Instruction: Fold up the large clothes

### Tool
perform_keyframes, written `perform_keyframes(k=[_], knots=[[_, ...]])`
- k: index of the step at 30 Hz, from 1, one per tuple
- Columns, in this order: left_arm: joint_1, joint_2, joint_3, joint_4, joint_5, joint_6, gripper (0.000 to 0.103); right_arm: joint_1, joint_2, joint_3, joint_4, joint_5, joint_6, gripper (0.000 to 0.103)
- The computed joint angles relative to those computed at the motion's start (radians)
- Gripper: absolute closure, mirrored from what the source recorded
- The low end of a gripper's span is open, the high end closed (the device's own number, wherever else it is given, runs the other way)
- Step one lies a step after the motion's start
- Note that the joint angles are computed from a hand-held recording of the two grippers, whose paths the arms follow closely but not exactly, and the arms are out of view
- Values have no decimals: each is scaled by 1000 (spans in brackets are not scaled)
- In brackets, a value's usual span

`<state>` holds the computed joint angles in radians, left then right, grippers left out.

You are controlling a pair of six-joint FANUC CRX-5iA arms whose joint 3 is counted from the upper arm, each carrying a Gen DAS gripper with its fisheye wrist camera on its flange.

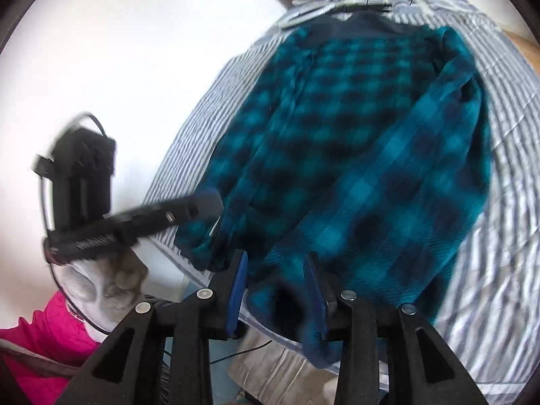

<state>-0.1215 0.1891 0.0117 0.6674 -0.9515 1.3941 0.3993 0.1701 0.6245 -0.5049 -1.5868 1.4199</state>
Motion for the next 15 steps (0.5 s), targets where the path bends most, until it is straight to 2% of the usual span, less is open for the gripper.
perform_keyframes(k=[3,5,15], knots=[[-5,29,9,25,-45,0,57,-39,28,65,34,-18,-5,64],[-10,42,10,23,-55,21,50,-71,60,116,47,-34,-20,64],[-25,96,49,-25,-64,74,50,-182,295,408,120,-53,-99,63]])
